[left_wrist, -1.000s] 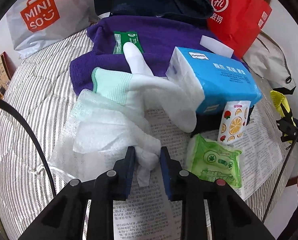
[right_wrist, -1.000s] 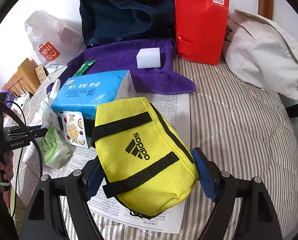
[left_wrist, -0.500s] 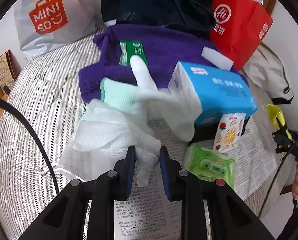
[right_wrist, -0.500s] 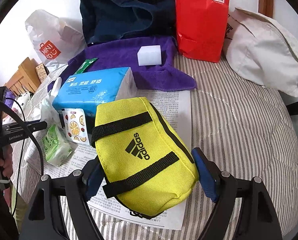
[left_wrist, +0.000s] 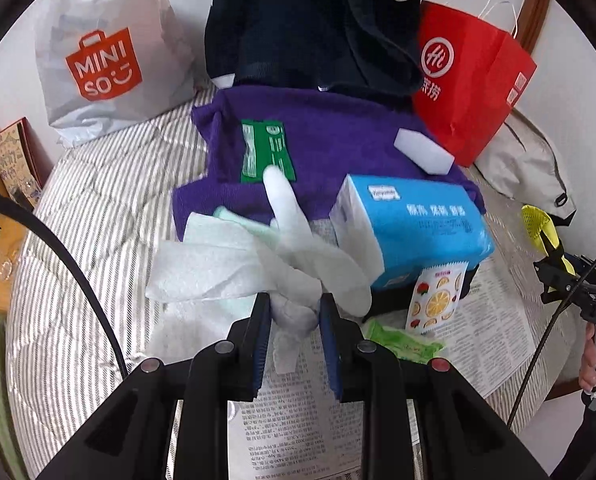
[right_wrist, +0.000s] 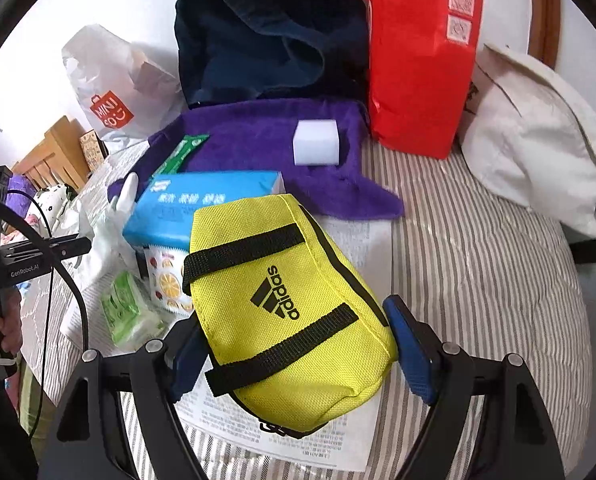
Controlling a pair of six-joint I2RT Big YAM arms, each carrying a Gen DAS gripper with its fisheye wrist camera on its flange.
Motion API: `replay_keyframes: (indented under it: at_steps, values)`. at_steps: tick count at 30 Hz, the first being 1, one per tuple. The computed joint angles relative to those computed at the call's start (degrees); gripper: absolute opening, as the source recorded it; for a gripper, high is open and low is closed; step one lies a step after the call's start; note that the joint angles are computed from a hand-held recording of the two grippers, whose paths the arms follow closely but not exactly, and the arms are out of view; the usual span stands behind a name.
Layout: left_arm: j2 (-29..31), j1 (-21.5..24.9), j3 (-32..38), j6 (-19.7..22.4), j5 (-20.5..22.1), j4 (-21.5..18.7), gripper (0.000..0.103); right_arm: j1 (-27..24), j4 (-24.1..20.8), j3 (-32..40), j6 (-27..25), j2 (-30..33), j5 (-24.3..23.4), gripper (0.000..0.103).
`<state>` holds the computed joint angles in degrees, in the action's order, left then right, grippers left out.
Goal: Organize soft objects
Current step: 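Place the yellow pouch on the purple towel with the right tool while left carries the wipe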
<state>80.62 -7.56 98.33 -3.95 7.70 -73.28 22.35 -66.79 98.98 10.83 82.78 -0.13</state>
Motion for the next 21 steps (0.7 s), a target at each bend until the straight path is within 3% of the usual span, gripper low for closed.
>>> replay_keyframes:
  at_steps: [11,21]
  values:
    - [4.25,1.85,8.38,0.70,0.26,-1.12,0.023,-0.25,-1.51,10.08,-0.76,6.21,0.58,0.081]
    - [11.24,3.32,17.95,1.17,1.32,-2.79,0.023,-0.82,-5.74,24.46,-1.32,16.82,0.38,0.081]
